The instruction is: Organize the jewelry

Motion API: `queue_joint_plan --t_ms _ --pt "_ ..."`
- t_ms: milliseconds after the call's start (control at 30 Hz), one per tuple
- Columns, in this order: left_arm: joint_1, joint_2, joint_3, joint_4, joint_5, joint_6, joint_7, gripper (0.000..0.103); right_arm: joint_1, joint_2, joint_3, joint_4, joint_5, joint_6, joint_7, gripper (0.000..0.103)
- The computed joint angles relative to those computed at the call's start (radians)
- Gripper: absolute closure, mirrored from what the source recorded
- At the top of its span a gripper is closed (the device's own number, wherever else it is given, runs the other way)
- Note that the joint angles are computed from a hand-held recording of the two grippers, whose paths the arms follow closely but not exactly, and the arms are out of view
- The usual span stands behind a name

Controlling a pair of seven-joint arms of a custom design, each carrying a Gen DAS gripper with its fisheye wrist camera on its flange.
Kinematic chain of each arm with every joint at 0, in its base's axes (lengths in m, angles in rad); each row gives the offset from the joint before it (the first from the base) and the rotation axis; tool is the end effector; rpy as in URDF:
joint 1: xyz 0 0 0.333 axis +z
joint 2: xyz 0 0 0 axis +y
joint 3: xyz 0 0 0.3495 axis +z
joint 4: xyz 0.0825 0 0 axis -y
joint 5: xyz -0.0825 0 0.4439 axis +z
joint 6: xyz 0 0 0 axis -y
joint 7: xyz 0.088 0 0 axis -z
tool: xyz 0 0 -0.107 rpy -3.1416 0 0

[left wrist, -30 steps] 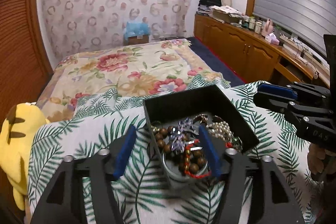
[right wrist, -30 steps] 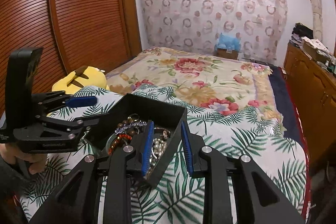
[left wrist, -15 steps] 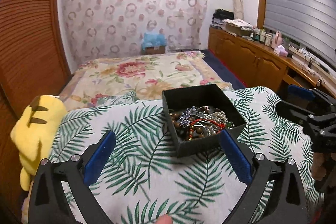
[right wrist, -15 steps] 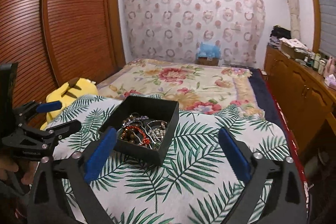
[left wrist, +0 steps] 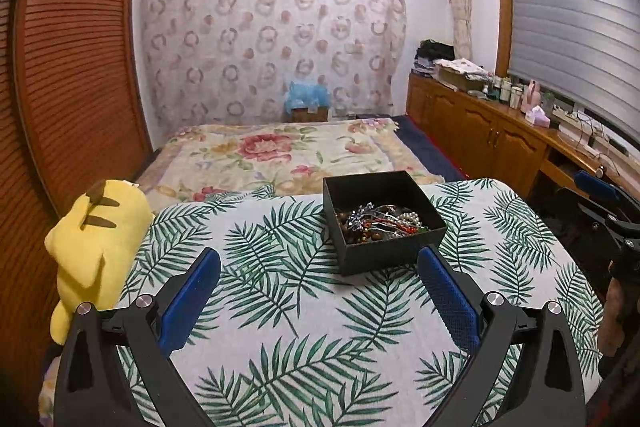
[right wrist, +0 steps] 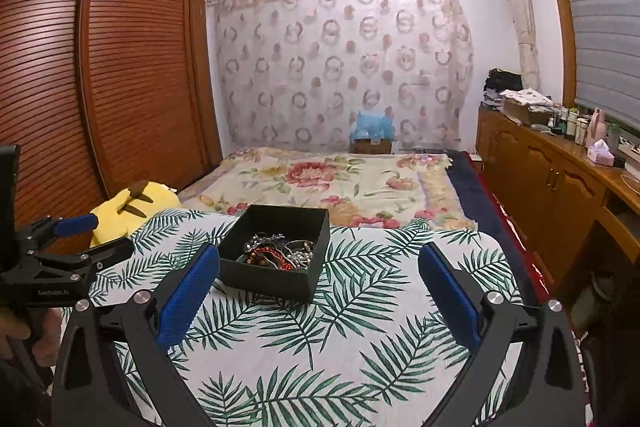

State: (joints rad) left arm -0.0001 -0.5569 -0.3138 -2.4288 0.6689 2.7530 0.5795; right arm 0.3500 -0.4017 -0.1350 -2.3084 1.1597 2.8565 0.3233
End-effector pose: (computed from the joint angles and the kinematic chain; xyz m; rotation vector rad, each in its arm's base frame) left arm 0.4403 -0.1927 0.5936 -1.6909 1.4863 -0.8271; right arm 0.5151 0.0530 0.5923 -1.7396 1.0799 -0.6080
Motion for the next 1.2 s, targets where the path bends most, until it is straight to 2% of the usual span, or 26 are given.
queue_joint_plan --t_ms 467,833,1200 --pt "-0.010 -0.047 -0.005 -0.027 -0.009 -0.001 0.001 0.008 0.012 -0.035 -0.011 -0.030 0.033 0.020 -0.022 0.003" --pt "0.001 -0.039 -0.025 -0.011 0.007 -0.007 -0.019 0.008 0.017 -0.042 -0.013 -0.036 0.025 0.024 -0.014 0.003" --pt "-0.003 -0.037 -0.022 -0.009 0.018 -0.009 -0.029 0.008 0.018 -0.045 -0.016 -0.037 0.017 0.021 -0.006 0.003"
